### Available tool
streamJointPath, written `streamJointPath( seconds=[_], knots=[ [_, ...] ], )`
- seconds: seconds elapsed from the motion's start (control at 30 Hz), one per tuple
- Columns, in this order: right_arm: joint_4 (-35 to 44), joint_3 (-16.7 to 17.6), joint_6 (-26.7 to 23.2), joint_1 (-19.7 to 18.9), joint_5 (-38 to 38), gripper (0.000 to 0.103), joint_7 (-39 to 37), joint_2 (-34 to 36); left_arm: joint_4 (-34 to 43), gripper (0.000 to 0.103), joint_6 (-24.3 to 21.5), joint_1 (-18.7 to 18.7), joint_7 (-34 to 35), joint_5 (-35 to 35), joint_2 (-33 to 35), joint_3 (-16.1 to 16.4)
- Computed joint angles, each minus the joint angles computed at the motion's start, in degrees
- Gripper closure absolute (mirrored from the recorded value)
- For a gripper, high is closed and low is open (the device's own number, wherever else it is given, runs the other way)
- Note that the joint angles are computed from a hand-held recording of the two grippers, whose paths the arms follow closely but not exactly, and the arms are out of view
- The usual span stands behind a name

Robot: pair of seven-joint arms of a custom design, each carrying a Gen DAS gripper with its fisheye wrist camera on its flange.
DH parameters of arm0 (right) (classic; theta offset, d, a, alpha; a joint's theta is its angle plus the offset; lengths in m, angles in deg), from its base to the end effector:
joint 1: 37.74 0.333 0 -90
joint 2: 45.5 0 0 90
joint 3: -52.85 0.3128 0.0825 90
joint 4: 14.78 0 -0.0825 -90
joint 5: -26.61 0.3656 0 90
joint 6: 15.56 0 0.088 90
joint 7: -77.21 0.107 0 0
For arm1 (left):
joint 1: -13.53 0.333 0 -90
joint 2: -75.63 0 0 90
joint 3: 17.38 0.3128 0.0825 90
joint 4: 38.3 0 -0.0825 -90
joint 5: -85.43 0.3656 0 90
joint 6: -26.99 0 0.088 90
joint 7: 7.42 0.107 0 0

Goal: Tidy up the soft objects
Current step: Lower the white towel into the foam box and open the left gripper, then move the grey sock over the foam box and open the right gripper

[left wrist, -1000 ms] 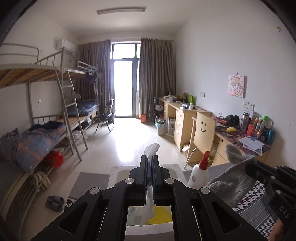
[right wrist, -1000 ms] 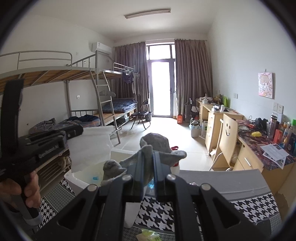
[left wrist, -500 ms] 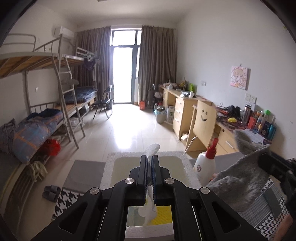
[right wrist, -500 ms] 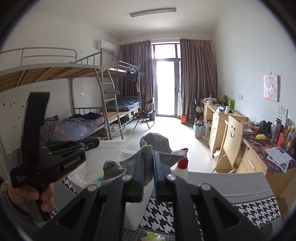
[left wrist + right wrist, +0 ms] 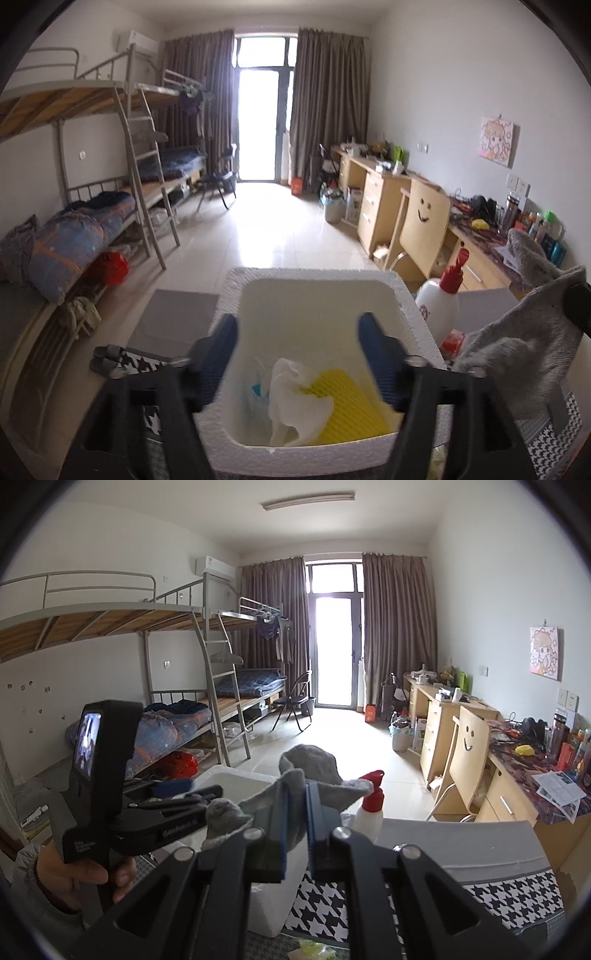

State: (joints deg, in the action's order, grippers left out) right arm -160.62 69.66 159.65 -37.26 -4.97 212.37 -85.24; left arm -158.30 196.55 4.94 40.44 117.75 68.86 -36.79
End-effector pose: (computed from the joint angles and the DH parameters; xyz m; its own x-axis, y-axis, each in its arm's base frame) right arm 0.3394 0.1799 0.6164 0.1102 -0.9937 -0.0215 -0.3505 -0.0186 -0.9364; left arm 0.4639 -0.2971 0.5841 -0.3038 -0.9508 0.0605 -0.5214 0.1128 -0.8458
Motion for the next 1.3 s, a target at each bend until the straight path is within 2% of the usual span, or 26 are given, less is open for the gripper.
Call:
streamJointPath(
  seconds=[0.1, 0.27, 0.4, 0.47, 0.53, 0.57, 0.63, 0.73, 0.83, 0.97, 1.07, 1.3],
  knots=[
    [0.2, 0.2, -0.1, -0.1, 0.0, 0.092, 0.0, 0.3, -0.8, 0.022, 0.8, 1.0, -1.3, 1.5, -1.2, -0.3],
    [0.8, 0.0, 0.1, 0.1, -0.1, 0.092, -0.3, 1.3, -1.6, 0.011, 1.4, 6.0, -9.9, 9.3, -3.4, -3.3],
    [1.4, 0.4, 0.5, -0.4, -0.4, 0.092, -0.5, 2.2, -2.6, 0.003, 2.0, 7.9, -12.9, 11.0, -4.8, -3.9],
    [1.8, 0.1, 0.7, 0.1, -0.4, 0.092, -0.9, 2.9, -3.2, 0.002, 2.5, 7.8, -12.0, 9.4, -5.2, -3.6],
    [2.1, -1.8, 0.7, 2.3, 0.5, 0.092, -2.0, 4.1, -3.6, 0.002, 2.6, 8.7, -12.1, 9.2, -5.7, -4.2],
    [2.3, -2.8, 0.7, 3.7, 1.1, 0.092, -2.8, 4.7, -3.7, 0.002, 2.7, 9.6, -12.6, 9.8, -6.0, -4.8],
    [2.6, -2.9, 0.9, 4.0, 1.4, 0.092, -3.4, 5.3, -3.9, 0.002, 2.8, 11.4, -14.2, 11.2, -6.7, -6.1],
    [3.1, -2.6, 1.1, 4.2, 1.7, 0.092, -3.7, 6.1, -5.4, 0.001, 3.6, 12.0, -13.2, 10.0, -7.9, -6.0],
    [3.5, -3.5, 1.2, 5.7, 2.6, 0.092, -4.7, 6.9, -6.4, 0.001, 4.8, 15.0, -14.4, 10.6, -9.3, -8.1],
    [4.3, -3.3, 1.4, 6.0, 3.1, 0.092, -5.0, 8.0, -8.1, 0.001, 5.5, 16.0, -11.4, 7.4, -10.5, -8.4],
    [4.4, -3.5, 1.6, 6.2, 3.2, 0.092, -5.5, 8.5, -9.0, 0.001, 6.5, 18.0, -10.0, 5.8, -11.6, -10.0],
    [5.9, -5.2, 0.5, 8.8, 4.7, 0.092, -7.4, 10.9, -11.8, 0.001, 7.9, 18.0, -4.3, -1.0, -13.2, -9.9]
  ],
)
